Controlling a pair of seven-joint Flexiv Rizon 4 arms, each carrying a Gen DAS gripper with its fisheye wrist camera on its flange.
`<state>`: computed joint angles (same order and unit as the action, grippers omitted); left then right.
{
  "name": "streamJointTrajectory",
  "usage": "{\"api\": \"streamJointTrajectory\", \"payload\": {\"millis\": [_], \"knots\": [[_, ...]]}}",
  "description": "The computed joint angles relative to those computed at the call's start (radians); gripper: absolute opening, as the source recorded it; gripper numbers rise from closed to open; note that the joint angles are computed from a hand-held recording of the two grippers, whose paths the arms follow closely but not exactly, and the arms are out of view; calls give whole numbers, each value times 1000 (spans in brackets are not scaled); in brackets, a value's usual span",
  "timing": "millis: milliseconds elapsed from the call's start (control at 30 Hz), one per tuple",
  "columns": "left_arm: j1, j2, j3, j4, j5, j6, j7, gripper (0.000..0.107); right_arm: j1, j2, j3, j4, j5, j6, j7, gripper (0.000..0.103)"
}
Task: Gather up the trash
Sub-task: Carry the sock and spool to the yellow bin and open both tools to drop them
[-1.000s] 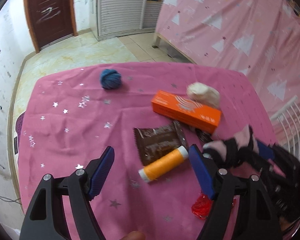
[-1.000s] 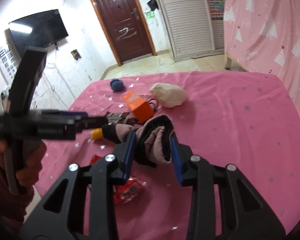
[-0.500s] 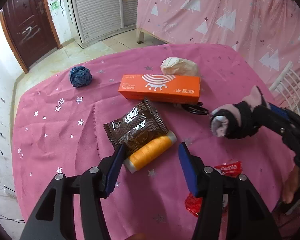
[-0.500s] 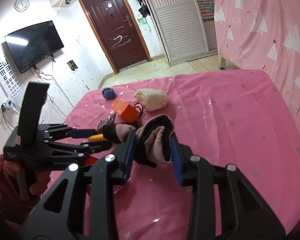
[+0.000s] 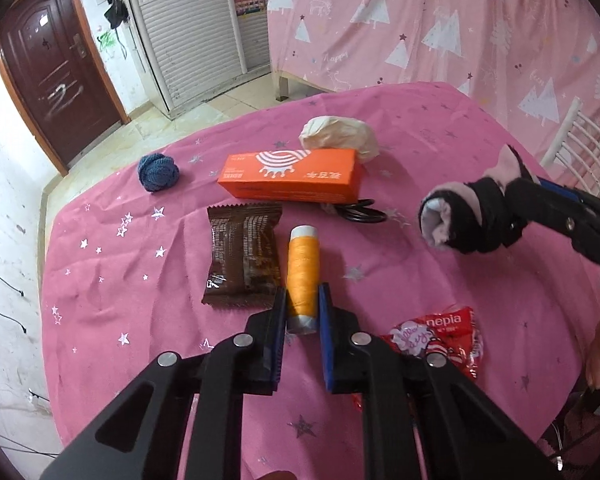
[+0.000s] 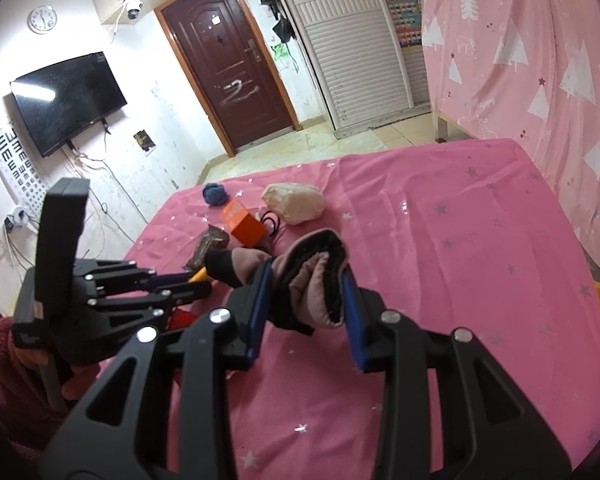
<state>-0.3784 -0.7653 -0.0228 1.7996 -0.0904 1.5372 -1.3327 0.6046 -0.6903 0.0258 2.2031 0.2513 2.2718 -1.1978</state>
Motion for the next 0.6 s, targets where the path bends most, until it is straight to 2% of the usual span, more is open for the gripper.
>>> {"api": "streamJointTrajectory", "payload": {"millis": [300, 600], "knots": [[37, 65, -57, 63, -3, 59, 19, 9, -16, 6, 18, 39, 33, 81, 6, 32], [-36, 92, -48, 38, -6, 63, 16, 9, -59, 7, 41, 96, 60, 186, 24, 32]]}}
